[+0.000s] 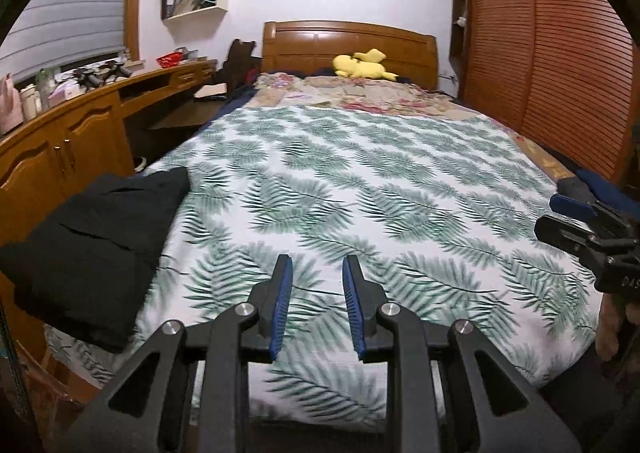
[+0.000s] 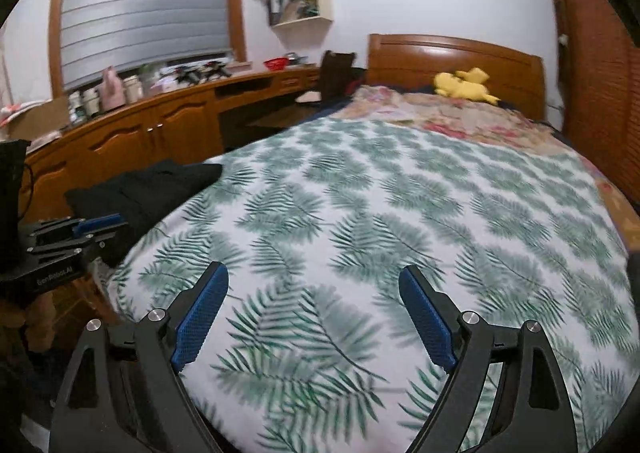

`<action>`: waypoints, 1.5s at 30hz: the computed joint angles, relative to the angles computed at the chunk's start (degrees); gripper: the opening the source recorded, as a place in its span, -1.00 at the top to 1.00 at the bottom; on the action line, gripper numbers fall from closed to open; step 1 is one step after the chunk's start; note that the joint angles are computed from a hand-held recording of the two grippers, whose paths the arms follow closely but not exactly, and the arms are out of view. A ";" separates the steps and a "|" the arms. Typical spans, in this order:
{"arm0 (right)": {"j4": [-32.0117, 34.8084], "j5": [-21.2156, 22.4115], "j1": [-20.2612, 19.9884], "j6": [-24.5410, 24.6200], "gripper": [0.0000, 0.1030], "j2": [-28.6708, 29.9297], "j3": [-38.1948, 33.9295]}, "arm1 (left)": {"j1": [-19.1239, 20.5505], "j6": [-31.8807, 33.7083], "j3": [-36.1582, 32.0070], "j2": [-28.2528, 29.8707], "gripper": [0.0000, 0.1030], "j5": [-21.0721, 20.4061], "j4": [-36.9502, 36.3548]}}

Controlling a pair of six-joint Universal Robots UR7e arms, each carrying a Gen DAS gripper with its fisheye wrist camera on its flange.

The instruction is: Fold large clothes

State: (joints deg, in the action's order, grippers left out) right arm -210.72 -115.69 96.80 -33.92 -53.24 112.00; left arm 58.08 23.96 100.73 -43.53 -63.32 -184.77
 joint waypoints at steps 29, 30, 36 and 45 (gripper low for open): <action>-25.57 -12.62 9.27 -2.33 -0.74 -15.18 17.32 | -14.73 -4.21 11.20 -8.27 0.52 -3.04 -5.33; -25.92 -12.95 9.87 -2.60 -0.74 -15.25 17.28 | -14.84 -4.24 11.65 -8.85 0.52 -3.25 -5.74; -28.40 -14.73 12.23 -4.73 -0.74 -14.43 16.69 | -15.95 -4.37 14.34 -12.02 0.51 -1.95 -7.60; -28.71 -14.59 12.38 -4.34 -0.74 -13.99 16.72 | -15.92 -4.56 14.52 -12.11 0.51 -1.05 -7.30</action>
